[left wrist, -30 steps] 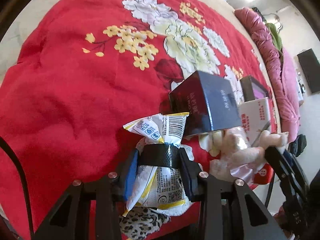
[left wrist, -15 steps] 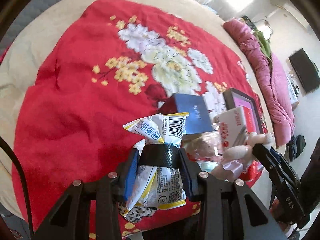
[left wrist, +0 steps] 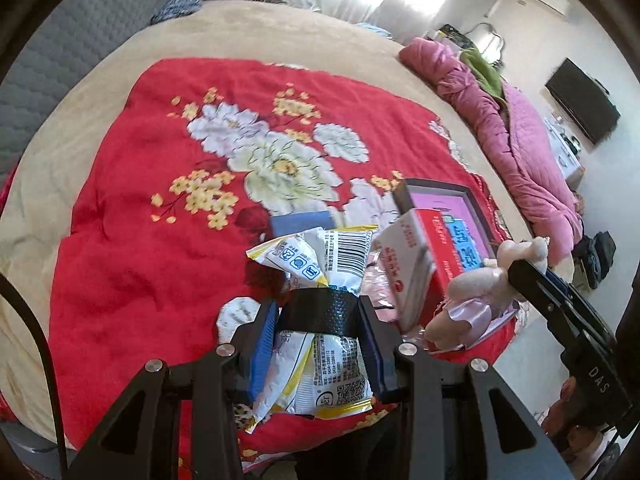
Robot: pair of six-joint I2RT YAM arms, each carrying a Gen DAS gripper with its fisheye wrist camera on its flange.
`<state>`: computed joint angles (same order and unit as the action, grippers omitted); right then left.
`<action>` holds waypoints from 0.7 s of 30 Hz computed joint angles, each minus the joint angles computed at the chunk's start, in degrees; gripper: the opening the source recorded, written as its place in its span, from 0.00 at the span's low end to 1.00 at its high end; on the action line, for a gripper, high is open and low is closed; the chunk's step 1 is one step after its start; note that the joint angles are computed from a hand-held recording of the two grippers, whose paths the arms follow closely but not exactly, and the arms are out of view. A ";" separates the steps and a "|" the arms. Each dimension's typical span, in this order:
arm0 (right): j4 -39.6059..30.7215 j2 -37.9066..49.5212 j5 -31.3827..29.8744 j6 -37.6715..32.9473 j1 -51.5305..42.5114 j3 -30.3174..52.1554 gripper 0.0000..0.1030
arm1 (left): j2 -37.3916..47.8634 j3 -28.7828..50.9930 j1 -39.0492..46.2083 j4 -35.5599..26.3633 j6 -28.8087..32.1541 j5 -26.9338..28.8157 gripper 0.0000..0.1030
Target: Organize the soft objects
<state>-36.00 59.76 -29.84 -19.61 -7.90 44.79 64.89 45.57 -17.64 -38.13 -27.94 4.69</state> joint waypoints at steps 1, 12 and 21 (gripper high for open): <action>-0.88 -0.70 -0.81 -0.74 -1.49 0.33 0.43 | -0.19 0.73 -1.58 -0.57 -0.47 -1.08 0.38; -9.80 -1.49 -9.20 -9.83 -16.88 4.64 0.43 | 0.60 6.16 -13.48 -3.31 -4.98 -7.82 0.38; -13.74 2.08 -13.59 -14.98 -27.42 9.28 0.43 | 5.13 11.26 -21.00 -3.70 -7.21 -10.97 0.38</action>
<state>-49.74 61.83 -43.43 -34.59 -35.32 54.07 70.01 56.82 -38.64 -41.83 -35.14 -6.28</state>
